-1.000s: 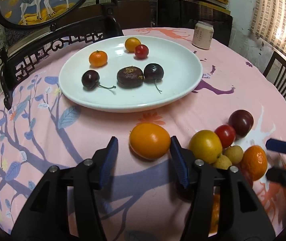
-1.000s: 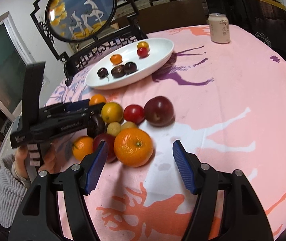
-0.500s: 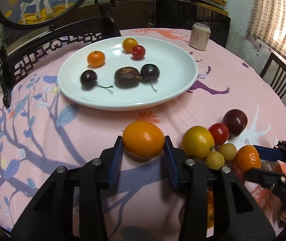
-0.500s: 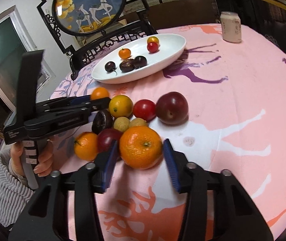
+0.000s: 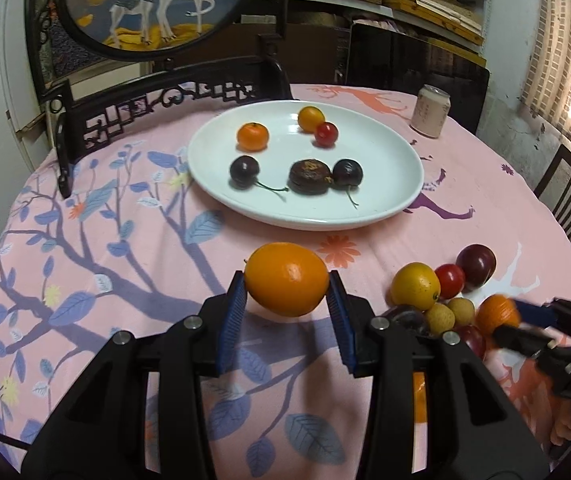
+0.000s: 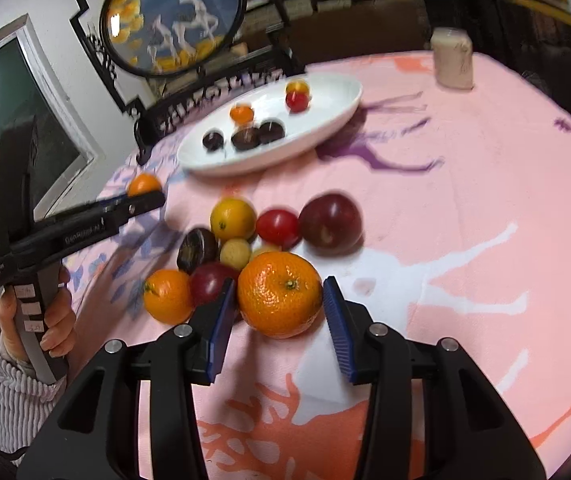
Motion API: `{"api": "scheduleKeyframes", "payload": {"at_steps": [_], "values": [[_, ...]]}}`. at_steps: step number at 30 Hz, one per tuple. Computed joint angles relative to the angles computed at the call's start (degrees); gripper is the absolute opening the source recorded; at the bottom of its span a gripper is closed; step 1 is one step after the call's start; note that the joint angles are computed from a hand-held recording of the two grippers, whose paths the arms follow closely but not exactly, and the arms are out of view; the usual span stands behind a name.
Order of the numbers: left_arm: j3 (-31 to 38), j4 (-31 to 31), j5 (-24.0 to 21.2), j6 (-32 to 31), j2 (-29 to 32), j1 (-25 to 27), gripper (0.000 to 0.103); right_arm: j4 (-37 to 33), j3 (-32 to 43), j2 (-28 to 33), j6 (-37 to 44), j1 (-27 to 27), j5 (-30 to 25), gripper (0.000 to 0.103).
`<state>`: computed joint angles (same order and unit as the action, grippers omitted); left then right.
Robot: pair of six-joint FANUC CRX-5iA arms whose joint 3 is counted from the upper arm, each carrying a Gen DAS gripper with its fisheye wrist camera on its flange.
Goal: Organize fruits
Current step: 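Release the orange and tangerine onto the white plate with both tools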
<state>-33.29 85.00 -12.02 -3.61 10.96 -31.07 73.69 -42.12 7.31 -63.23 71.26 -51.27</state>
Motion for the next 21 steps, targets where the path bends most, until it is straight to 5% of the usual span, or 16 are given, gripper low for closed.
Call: {"api": "scheduleKeyframes", "payload": {"at_steps": [4,10,16,21], "values": [[0.54,4.36,2.53,-2.7,-0.49,-1.27,0.041,2.7,-1.63,-2.33,-3.53,0.49,-3.94,0.045],[7.88,-12.21,1.25,13.42,2.85,1.91,0.041,4.91,-0.11,-5.09,2.88,-7.42,-1.07,0.045],[18.14,-33.9,-3.03,34.69,9.12,4.84,0.041,12.96,3.12,-1.45,2.31,-20.8,11.32,0.045],[24.26,-45.94,-8.04,45.6,13.56,6.13,0.042,13.98,3.81,0.73,3.27,-25.27,18.07,0.046]]}}
